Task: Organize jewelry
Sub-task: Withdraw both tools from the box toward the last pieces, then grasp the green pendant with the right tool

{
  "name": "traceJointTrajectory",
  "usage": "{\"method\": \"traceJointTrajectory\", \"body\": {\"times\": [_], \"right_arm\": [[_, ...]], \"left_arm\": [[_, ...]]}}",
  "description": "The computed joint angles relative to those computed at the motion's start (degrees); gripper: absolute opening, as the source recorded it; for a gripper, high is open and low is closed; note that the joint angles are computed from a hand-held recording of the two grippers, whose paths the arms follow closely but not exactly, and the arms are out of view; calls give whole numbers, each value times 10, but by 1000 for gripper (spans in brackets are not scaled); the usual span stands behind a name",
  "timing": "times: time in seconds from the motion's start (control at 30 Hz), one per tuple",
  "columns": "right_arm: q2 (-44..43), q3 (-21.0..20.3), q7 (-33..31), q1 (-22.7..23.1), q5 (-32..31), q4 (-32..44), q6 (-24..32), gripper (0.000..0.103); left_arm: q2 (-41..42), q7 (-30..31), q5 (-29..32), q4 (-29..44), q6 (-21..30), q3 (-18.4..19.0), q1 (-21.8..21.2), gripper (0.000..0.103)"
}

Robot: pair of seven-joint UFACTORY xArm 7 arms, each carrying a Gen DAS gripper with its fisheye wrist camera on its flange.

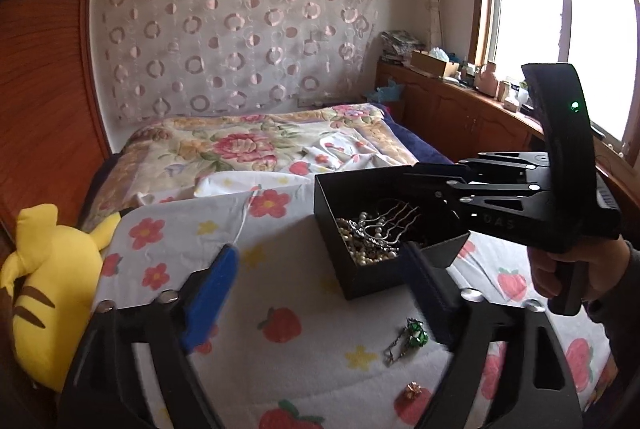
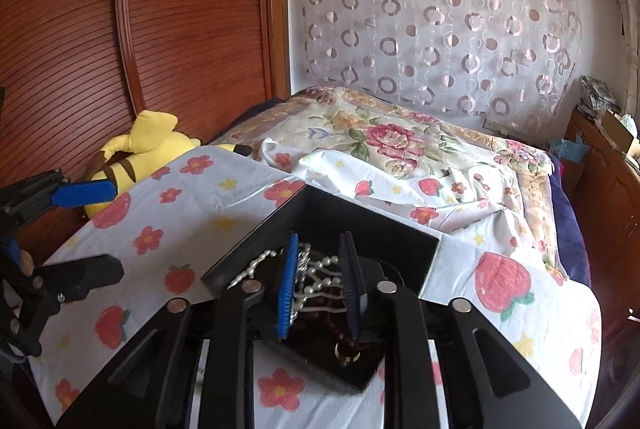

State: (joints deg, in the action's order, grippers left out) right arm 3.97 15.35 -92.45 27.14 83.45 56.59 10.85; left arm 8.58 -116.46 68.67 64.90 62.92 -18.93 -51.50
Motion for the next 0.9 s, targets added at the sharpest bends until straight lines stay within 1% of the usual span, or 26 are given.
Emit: {"method": "traceJointTrajectory", "body": {"times": [0.03, 0.13, 0.2, 0.27, 0.33, 0.37, 0.43, 0.6, 0.67, 0.7, 0.77, 0.8, 0.87, 0.9], "right_arm": [[-13, -1, -4, -3, 5, -12, 10, 24], [-60, -10, -30, -2, 19, -62, 41, 24], [-83, -15, -31, 4, 9, -91, 56, 24], [-97, -18, -17, 10, -16, -119, 67, 24], [-95, -18, 10, 17, -49, -133, 70, 24], [-88, -16, 36, 21, -78, -137, 66, 24], [-75, -13, 72, 29, -110, -141, 54, 24], [-47, -6, 132, 39, -147, -135, 40, 24], [-39, -4, 179, 39, -183, -132, 38, 24], [-35, -2, 190, 39, -192, -133, 32, 24], [-28, 2, 230, 40, -233, -135, 20, 24], [-24, 4, 243, 40, -246, -135, 19, 24], [-25, 10, 242, 40, -244, -139, 7, 24], [-28, 11, 251, 40, -252, -143, 8, 24]], "left_arm": [[2, -7, 5, 1, 8, -2, -5, 94], [8, -19, 10, 4, 23, -8, -17, 95], [14, -30, 9, 1, 29, -11, -27, 95], [20, -33, 1, 0, 28, -11, -32, 95], [22, -41, -6, -5, 23, -11, -37, 95], [23, -47, -10, -9, 21, -11, -39, 95], [24, -57, -17, -15, 15, -10, -43, 95], [26, -77, -37, -29, 6, -13, -53, 95], [23, -86, -39, -35, 0, -14, -56, 95], [25, -88, -40, -35, 2, -15, -58, 95], [27, -92, -44, -35, 2, -16, -62, 95], [26, -94, -45, -38, -1, -15, -62, 95], [29, -98, -47, -39, -5, -15, -64, 95], [30, -99, -48, -39, -7, -15, -64, 95]]}}
